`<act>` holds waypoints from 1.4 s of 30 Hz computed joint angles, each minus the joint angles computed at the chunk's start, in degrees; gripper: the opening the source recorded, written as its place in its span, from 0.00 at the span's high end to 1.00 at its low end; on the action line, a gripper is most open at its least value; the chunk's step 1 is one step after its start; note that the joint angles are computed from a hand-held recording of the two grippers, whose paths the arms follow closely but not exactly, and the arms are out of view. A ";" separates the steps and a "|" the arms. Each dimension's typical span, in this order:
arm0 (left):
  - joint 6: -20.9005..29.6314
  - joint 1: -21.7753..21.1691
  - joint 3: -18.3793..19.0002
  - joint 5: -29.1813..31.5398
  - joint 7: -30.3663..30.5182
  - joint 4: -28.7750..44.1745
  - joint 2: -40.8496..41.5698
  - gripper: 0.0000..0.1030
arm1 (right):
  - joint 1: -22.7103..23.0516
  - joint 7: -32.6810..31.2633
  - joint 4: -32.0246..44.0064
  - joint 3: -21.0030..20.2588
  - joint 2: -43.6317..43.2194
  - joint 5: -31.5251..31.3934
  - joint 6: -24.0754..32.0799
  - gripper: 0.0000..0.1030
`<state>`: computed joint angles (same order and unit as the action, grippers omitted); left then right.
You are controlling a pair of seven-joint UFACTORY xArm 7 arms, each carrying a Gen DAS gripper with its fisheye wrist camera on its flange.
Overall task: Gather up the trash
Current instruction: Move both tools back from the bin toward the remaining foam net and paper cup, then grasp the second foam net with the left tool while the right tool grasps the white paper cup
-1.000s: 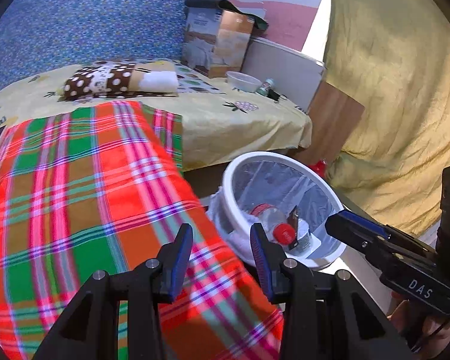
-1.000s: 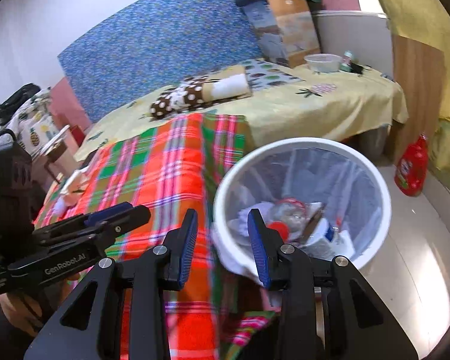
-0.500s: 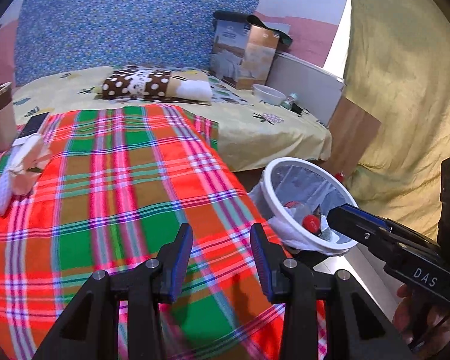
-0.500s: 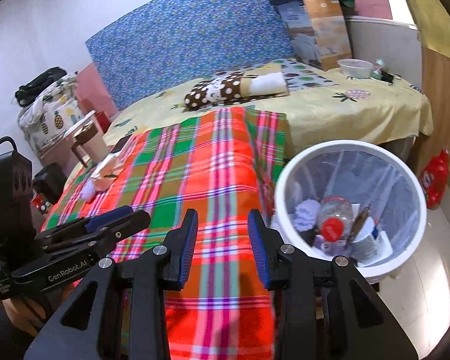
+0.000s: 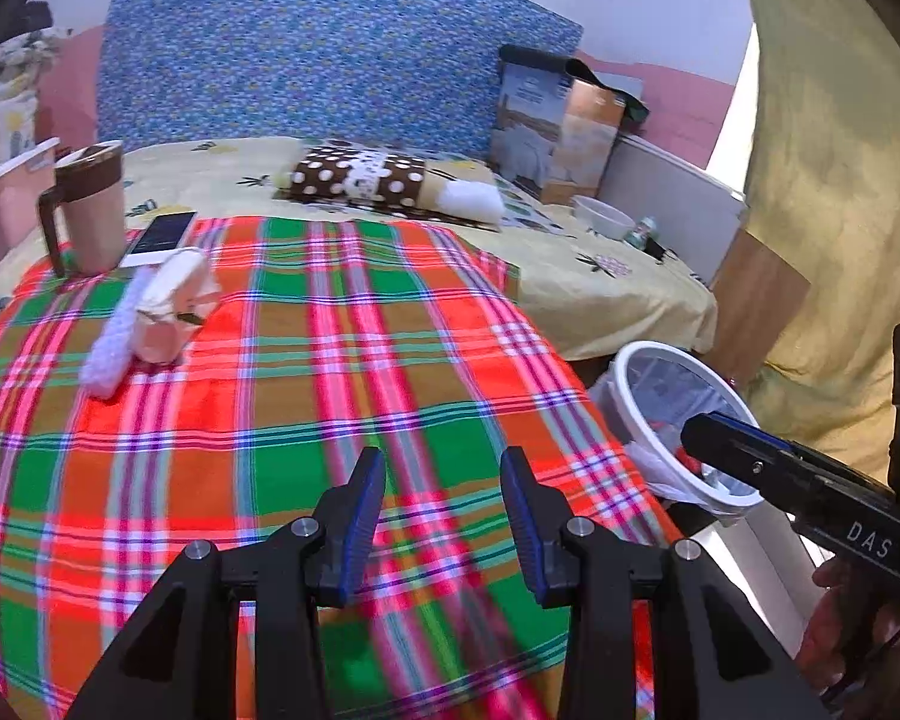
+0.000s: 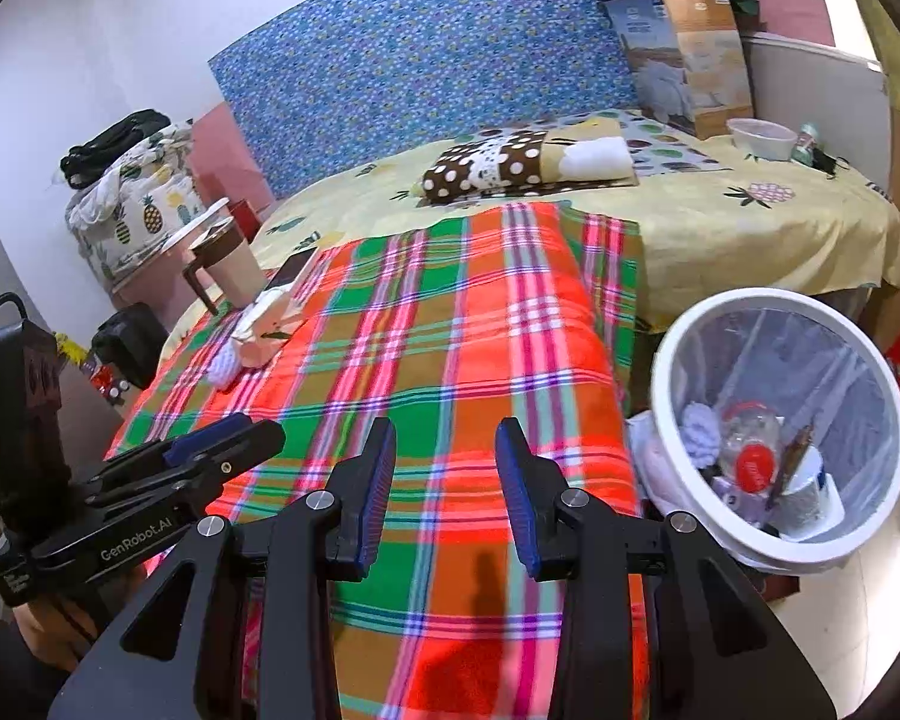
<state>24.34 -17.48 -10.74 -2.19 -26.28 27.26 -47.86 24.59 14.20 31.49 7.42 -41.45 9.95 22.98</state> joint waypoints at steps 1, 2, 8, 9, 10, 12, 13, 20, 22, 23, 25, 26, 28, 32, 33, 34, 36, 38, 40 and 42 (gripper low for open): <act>0.32 0.20 0.19 0.09 0.00 -0.34 -0.62 0.61 | 0.44 -0.15 0.47 0.08 0.65 0.11 -0.06 0.64; 0.75 0.55 0.53 0.24 0.08 -0.78 -1.48 0.61 | 0.78 -0.36 0.82 0.10 1.18 0.18 -0.12 0.64; 2.43 3.03 2.58 0.95 1.33 -2.82 -5.00 0.61 | 2.58 -1.14 3.67 0.39 4.86 1.16 -0.51 0.64; 2.73 3.57 3.12 1.04 1.73 -3.13 -5.60 0.61 | 2.70 -1.14 4.13 0.52 5.41 1.29 -0.60 0.64; 3.02 4.06 3.33 1.08 1.96 -3.27 -6.01 0.61 | 2.92 -1.24 4.79 0.59 6.19 1.45 -0.71 0.64; 3.63 5.41 4.20 1.37 2.74 -3.61 -7.10 0.61 | 3.58 -1.46 6.10 0.65 7.81 2.04 -1.15 0.63; 3.63 6.02 4.69 1.43 3.21 -3.71 -7.40 0.61 | 3.99 -1.71 6.63 0.61 8.54 2.37 -1.43 0.58; 3.56 10.17 8.05 1.49 7.04 -4.70 -8.52 0.61 | 5.29 -2.85 10.90 2.01 14.45 2.89 -2.45 0.52; 3.27 11.13 8.72 1.27 8.00 -4.97 -8.23 0.61 | 5.91 -3.41 12.09 2.03 16.02 3.40 -2.28 0.52; 2.97 11.64 9.42 1.14 8.69 -5.15 -8.05 0.61 | 6.04 -3.64 12.81 2.24 16.96 3.45 -2.28 0.52; 2.59 12.43 10.16 0.81 9.77 -5.39 -7.81 0.61 | 5.87 -3.64 14.17 2.82 18.60 3.27 -2.03 0.52; 2.49 12.79 10.61 0.68 10.43 -5.62 -7.93 0.61 | 6.07 -3.82 14.94 2.85 19.56 3.56 -1.83 0.52; 2.04 13.59 11.68 0.37 11.83 -5.63 -7.29 0.61 | 6.36 -4.22 16.80 2.99 21.90 4.23 -1.73 0.52; 1.64 15.23 13.32 -0.44 14.13 -5.36 -6.24 0.61 | 6.39 -4.57 20.53 3.95 26.38 4.71 -1.82 0.52; 1.46 15.67 13.78 -0.62 14.76 -5.27 -5.87 0.61 | 6.36 -4.74 21.27 4.10 27.26 4.84 -1.74 0.52; 1.33 16.01 14.08 -0.85 15.28 -5.25 -5.66 0.61 | 6.30 -4.72 22.54 4.40 28.66 4.82 -1.57 0.52; 0.94 16.77 15.03 -1.27 16.53 -4.99 -4.79 0.61 | 6.30 -5.11 24.60 4.85 31.09 5.09 -1.62 0.52; 0.59 17.46 15.65 -1.76 17.48 -4.75 -4.09 0.61 | 6.05 -4.90 26.81 5.55 33.45 4.50 -1.34 0.52; 0.22 18.00 16.34 -2.33 18.44 -4.64 -3.59 0.61 | 6.08 -5.18 28.71 6.00 35.50 4.70 -1.35 0.52; -0.12 18.42 17.00 -2.96 19.32 -4.56 -3.19 0.61 | 6.08 -5.45 30.20 6.43 37.17 4.85 -1.61 0.52</act>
<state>24.21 0.94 6.26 -5.15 -6.96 22.70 -51.05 30.67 8.75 61.69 13.85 -4.28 14.80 21.37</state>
